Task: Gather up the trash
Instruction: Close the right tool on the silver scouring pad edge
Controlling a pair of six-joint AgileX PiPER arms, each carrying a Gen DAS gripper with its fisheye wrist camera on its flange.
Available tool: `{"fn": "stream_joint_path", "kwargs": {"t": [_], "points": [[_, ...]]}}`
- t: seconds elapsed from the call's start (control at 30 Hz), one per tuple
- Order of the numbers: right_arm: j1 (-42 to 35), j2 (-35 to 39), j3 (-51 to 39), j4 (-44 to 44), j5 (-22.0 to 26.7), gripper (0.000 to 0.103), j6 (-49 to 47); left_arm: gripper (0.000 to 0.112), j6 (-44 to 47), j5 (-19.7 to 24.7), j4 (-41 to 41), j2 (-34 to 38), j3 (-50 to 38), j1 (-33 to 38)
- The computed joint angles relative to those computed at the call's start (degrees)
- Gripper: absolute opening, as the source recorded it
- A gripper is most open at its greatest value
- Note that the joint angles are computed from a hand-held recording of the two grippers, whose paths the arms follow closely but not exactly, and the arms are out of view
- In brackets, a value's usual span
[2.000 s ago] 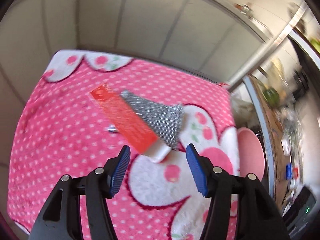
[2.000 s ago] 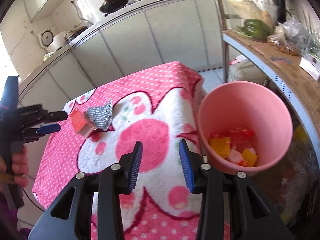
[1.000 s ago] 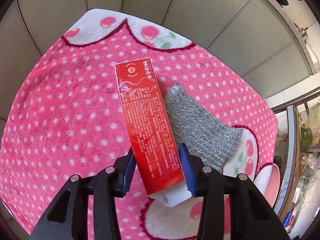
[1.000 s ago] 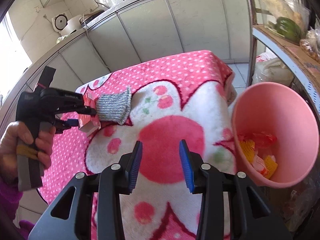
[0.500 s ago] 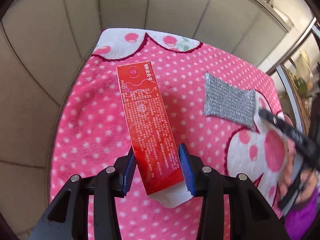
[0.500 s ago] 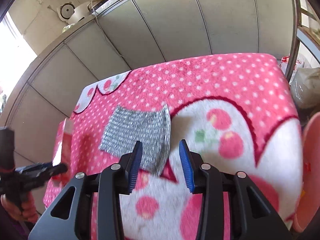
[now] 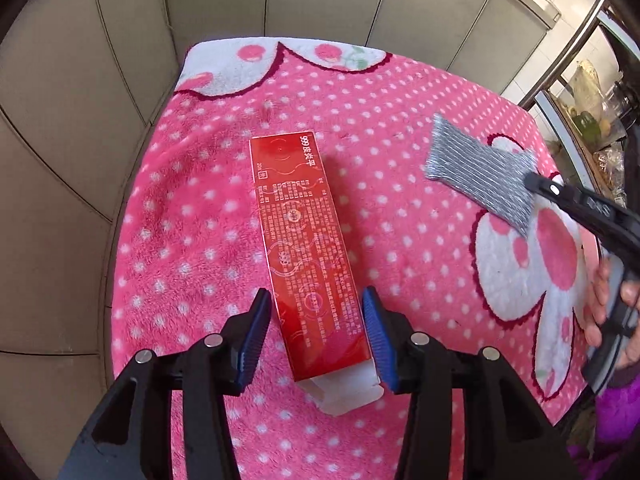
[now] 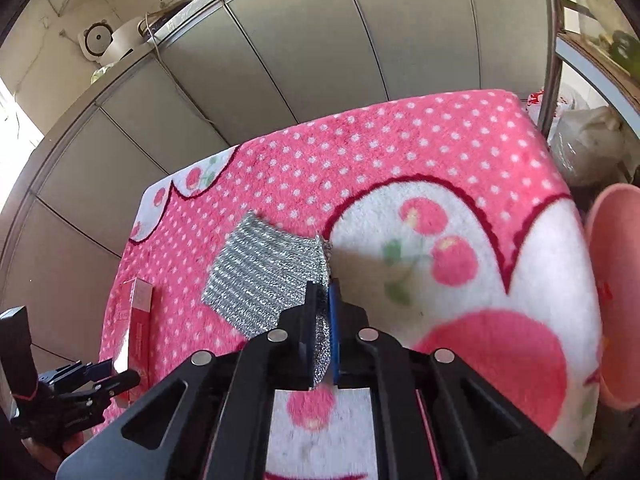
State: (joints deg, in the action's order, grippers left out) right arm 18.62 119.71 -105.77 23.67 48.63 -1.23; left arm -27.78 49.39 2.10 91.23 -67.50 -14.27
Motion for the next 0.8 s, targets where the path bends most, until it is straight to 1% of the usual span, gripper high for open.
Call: {"fn": "stream_joint_path", "kwargs": {"t": [0.07, 0.13, 0.2, 0.3, 0.47, 0.53, 0.57, 0.6, 0.63, 0.67, 0.73, 0.8], "points": [[-0.7, -5.1, 7.4, 0.9, -2.0, 0.006, 0.4, 0.050, 0.7, -0.8, -1.8, -0.9, 0.9, 1.2], [-1.2, -9.4, 13.1, 1.2, -3.4, 0.006, 0.1, 0.054, 0.6, -1.3, -2.6, -1.6, 1.5, 2.0], [-1.3, -12.7, 17.4, 1.1, -4.0, 0.006, -0.6, 0.055, 0.7, -1.9, -2.9, -2.3, 1.9, 2.7], [-1.1, -15.9, 22.1, 1.5, -4.1, 0.006, -1.8, 0.055, 0.1, -1.6, -2.7, -2.0, 1.5, 2.7], [-1.8, -19.9, 28.8, 5.9, -3.8, 0.006, -7.7, 0.055, -2.9, -0.9, -0.7, -0.6, -0.1, 1.5], [-1.5, -21.0, 29.8, 4.6, -2.9, 0.007, -8.4, 0.055, -2.9, -0.7, -0.4, 0.1, -0.9, 1.2], [-1.5, -21.5, 30.2, 4.0, -2.7, 0.012, -8.6, 0.055, -3.1, -0.5, 0.1, 0.4, -1.3, 1.0], [-1.8, -22.1, 30.8, 4.1, -2.5, 0.021, -9.3, 0.055, -3.6, -0.2, 1.0, 0.6, -1.8, 0.7], [-2.3, -22.6, 31.2, 4.5, -2.3, 0.025, -10.1, 0.055, -3.8, -0.1, 1.4, 0.7, -2.1, 0.6], [-2.9, -23.0, 31.4, 4.8, -2.3, 0.032, -10.6, 0.055, -3.9, -0.1, 1.7, 0.7, -2.3, 0.7], [-3.9, -23.4, 31.2, 4.9, -2.6, 0.036, -10.8, 0.055, -3.8, 0.0, 1.7, 0.8, -2.7, 1.0], [-4.7, -23.0, 29.7, 4.8, -3.0, 0.038, -10.9, 0.055, -3.8, 0.2, 1.8, 1.0, -3.1, 1.1]]}}
